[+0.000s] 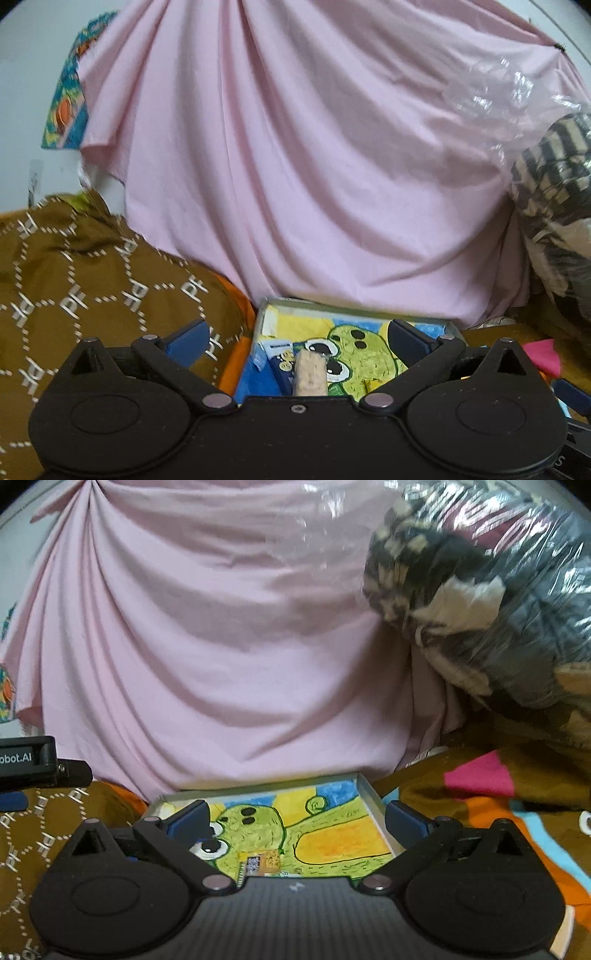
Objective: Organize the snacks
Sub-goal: 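Open both tools to release the packs into the tray and lift away, then move both tools back over the remaining snacks on the blanket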
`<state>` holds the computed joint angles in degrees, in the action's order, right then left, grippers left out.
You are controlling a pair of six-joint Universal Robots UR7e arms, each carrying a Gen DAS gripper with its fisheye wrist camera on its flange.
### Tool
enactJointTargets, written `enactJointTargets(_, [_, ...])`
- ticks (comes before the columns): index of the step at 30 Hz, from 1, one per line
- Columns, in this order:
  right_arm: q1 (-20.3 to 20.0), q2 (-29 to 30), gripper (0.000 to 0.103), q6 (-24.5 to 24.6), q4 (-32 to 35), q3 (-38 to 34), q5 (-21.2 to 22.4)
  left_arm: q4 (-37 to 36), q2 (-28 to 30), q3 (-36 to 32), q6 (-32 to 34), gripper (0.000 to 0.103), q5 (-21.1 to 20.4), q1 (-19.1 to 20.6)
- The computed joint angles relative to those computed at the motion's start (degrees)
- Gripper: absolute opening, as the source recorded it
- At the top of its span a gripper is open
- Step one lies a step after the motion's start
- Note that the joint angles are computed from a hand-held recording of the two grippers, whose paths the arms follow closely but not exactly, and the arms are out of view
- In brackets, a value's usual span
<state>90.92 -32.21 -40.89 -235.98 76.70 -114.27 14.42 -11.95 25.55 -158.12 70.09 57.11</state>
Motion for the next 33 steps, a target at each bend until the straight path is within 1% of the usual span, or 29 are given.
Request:
enactJointTargets(2, [0.6, -0.6, 0.103, -0.9, -1.6, 1.8, -0.1, -4.0, -4.1, 7.4, 0.4, 0.102, -0.2, -0.3])
enactJointTargets(6, [2.1, -2.1, 0.103, -2.1, -4.0, 6.0, -0.3, -9.9, -10.7, 18.9, 1.8, 0.102, -1.7, -1.0])
enactJointTargets(11, [3.6, -3.9, 0.103, -3.1, -6.2, 11.6, 0.3, -15.1, -17.5, 30.5, 4.1, 0.102, -4.7, -1.7])
enactJointTargets(16, [4.8, -5.1, 0.103, -3.5, -7.6, 17.1, 1.0, -15.6, -22.5, 38.3, 5.0, 0.102, -7.0, -1.2])
enactJointTargets(20, [5.7, -5.8, 0.103, -3.3, -7.8, 20.7, 0.8, -13.4, -25.2, 42.5, 4.7, 0.102, -10.7, -0.8])
enactJointTargets(23, [6.1, -6.3, 0.103, -3.0, -7.6, 23.5, 0.7, -11.6, -27.0, 45.1, 3.3, 0.102, -12.2, -0.1])
enactJointTargets(26, [6.5, -6.7, 0.103, -3.6, -6.8, 26.2, 0.4, -8.8, -27.9, 46.1, 1.2, 0.102, -14.1, 0.1])
enactJointTargets(29, [6.9, -7.1, 0.103, -4.7, -5.1, 28.6, -0.3, -7.5, -28.9, 47.4, 0.3, 0.102, -15.6, 0.0])
enactJointTargets(31, [7.2, -7.6, 0.103, -4.5, -3.5, 30.1, -0.9, -6.5, -29.1, 47.9, 0.1, 0.102, -16.7, -0.1])
enactJointTargets(33, [7.6, -7.8, 0.103, -4.2, -2.3, 31.5, -1.4, -3.6, -28.7, 47.0, -0.5, 0.102, -17.9, -0.3])
